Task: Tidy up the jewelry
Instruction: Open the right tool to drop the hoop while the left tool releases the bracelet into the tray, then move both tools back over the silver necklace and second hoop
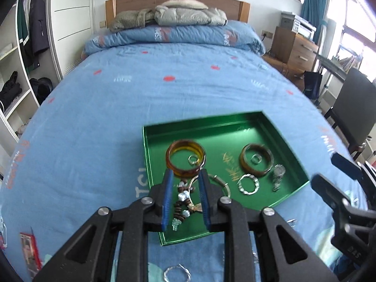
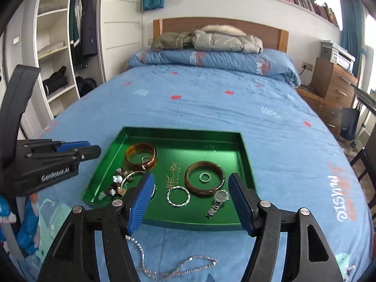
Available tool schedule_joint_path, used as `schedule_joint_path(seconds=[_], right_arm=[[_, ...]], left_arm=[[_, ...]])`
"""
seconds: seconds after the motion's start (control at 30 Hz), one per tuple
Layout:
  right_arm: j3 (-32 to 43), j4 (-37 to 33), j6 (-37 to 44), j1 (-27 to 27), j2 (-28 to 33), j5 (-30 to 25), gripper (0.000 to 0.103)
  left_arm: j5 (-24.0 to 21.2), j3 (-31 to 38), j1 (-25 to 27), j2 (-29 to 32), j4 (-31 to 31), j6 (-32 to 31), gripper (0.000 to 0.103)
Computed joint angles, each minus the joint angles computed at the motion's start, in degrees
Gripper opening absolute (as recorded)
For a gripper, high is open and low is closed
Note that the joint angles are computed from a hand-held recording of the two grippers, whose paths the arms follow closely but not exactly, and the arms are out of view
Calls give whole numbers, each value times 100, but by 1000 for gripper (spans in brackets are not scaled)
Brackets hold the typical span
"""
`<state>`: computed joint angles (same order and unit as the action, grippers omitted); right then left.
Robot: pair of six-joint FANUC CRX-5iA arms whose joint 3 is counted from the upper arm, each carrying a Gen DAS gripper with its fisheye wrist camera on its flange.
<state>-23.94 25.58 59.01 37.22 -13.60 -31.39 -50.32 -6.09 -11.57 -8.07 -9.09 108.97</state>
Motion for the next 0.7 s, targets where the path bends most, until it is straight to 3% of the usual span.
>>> schedule_joint_path(seconds=[0.27,0.43,0.7], right_arm=[[-319,486,-448,254,-1076,-455,65],[-541,784,-814,509,-1659,-702,65],[-915,1257,-1390,1078,-2575,-1100,65]], left_arm=[[-233,53,286,-674,559,-155,21],[-598,48,160,-1174,250,-71,21],[-1477,334,-647,-1769,-834,266,21]])
